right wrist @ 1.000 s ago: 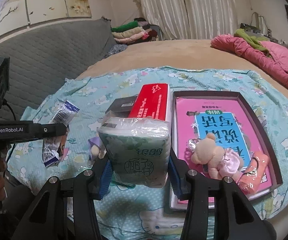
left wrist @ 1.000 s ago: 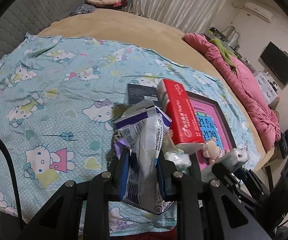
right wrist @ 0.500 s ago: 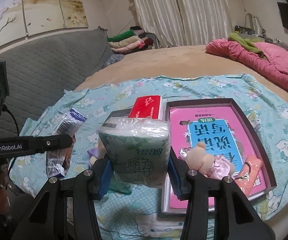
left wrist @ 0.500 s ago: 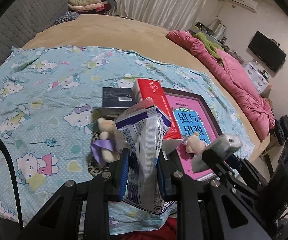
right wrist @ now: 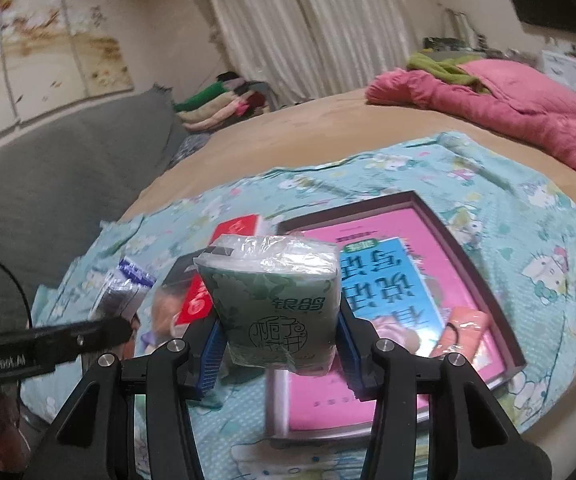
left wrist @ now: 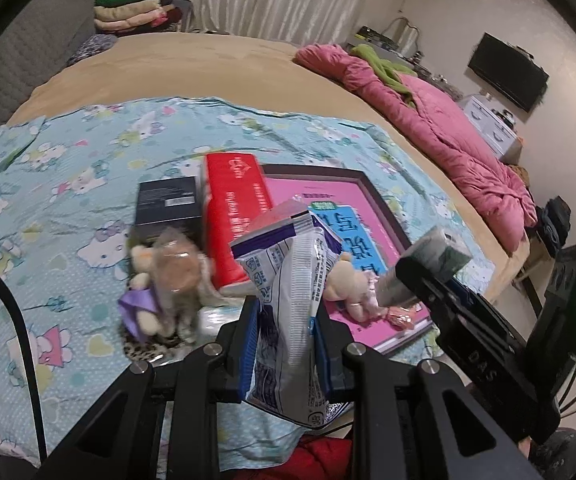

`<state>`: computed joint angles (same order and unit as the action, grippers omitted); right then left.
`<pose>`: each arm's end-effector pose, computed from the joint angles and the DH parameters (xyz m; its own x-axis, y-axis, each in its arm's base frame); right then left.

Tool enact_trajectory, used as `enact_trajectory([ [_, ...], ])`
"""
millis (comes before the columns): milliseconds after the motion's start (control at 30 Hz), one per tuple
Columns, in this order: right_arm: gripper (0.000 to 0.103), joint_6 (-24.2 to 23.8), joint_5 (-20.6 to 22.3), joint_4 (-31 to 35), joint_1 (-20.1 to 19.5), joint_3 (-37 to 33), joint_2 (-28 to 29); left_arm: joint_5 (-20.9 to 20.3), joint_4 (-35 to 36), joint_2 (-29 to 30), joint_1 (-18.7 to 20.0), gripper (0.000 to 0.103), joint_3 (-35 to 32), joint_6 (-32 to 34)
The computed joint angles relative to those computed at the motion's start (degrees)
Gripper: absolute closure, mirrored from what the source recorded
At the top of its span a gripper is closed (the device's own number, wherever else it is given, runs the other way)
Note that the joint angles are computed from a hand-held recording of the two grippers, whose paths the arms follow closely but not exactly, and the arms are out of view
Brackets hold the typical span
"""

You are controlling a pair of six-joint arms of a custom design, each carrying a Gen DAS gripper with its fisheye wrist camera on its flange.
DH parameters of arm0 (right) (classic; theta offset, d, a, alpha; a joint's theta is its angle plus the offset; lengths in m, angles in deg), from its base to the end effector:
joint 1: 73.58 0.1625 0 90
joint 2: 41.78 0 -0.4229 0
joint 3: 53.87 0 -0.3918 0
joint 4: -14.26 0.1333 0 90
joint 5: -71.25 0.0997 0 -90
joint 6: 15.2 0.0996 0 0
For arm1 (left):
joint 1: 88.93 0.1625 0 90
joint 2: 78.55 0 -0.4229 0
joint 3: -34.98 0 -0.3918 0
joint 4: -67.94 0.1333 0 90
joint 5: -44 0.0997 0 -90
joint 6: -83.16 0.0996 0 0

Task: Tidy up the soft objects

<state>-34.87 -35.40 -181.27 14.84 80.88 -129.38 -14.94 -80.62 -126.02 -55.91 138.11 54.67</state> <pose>0.0932 -0.4204 0.3327 -0.9004 0.0781 0.4281 -0.3065 0.5845 -0.7513 -0.4115 -0.4877 0.0705 -0.8290 0.3592 -0.4287 0.5029 0.8142 -0.2903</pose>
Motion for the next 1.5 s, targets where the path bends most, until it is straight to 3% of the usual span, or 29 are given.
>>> enact_trajectory([
  [600, 0.052, 4.20, -0.26, -2.93, -5.79, 0.49, -3.94, -3.11, 2.06, 9.94, -0.74, 0.078, -8.80, 4.32],
  [1000, 0.052, 5.24, 0.04, 0.58, -8.80, -0.44, -4.33, -3.45, 5.16, 15.69, 0.03, 0.078, -13.60, 5.11],
  [1500, 0.052, 4.81, -3.75, 3.34, -9.84, -1.78, -2.86, -3.75, 6.08, 17.71, 0.42, 0.078, -14.28, 5.78],
])
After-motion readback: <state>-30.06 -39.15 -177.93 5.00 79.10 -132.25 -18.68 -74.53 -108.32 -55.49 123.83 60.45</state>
